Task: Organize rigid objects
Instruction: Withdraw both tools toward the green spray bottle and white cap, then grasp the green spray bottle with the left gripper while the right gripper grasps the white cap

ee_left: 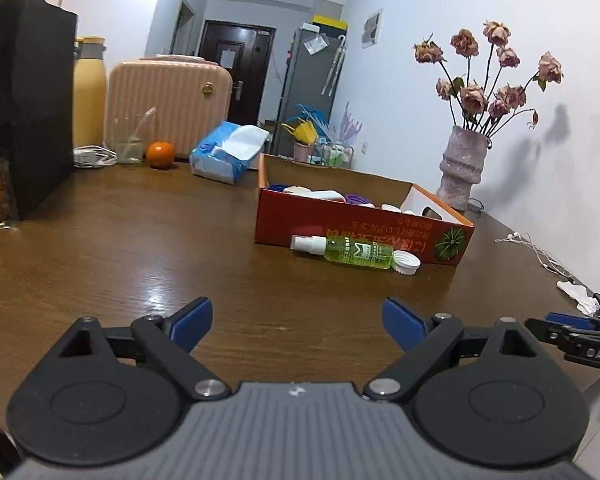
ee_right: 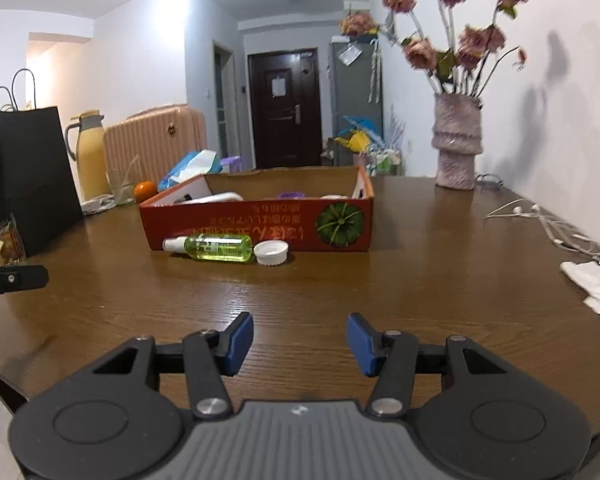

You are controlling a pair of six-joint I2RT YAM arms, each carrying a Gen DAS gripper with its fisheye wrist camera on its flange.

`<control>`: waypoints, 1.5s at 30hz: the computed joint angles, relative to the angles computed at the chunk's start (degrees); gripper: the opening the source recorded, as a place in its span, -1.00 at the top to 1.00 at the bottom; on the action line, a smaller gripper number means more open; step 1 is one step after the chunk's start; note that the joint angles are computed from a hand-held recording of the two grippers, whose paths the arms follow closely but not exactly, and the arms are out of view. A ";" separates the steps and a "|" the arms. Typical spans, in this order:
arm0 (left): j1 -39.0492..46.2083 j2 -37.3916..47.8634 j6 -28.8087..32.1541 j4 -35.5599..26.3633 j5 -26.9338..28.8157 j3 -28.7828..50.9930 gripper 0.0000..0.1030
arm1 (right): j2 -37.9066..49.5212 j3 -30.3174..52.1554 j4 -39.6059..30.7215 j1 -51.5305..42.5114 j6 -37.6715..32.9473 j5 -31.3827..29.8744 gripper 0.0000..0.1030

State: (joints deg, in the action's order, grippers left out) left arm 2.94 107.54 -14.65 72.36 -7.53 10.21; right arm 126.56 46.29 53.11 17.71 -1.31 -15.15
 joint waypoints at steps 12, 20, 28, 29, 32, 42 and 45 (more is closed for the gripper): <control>1.47 11.98 -12.96 -31.72 5.10 37.25 -0.94 | 19.45 45.99 -31.48 4.77 -3.91 1.49 -0.11; -3.13 25.05 -17.23 -48.50 -3.33 60.64 -0.96 | 29.72 66.28 -44.57 5.63 -6.21 0.23 -0.06; -6.23 30.17 -16.29 -50.35 -13.39 66.24 -0.79 | 29.73 65.16 -41.95 2.96 0.02 -7.14 0.24; -6.38 29.67 -15.89 -49.73 -14.07 65.12 -0.72 | 29.48 64.28 -40.87 2.64 0.92 -7.80 0.24; -6.27 27.68 -14.10 -45.68 -14.12 59.90 -0.35 | 28.42 61.20 -37.40 1.79 3.48 -8.68 0.24; -6.89 18.25 -9.18 -33.51 -10.28 39.22 0.38 | 20.28 39.34 -16.22 0.85 7.41 -7.34 0.24; -7.77 16.80 -8.52 -29.93 -11.46 34.67 0.39 | 18.13 34.45 -13.33 1.08 6.94 -6.44 0.24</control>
State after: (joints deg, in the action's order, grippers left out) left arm -4.83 124.35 -23.17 42.43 -18.99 44.88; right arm 144.69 80.73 39.78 18.79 5.63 -21.60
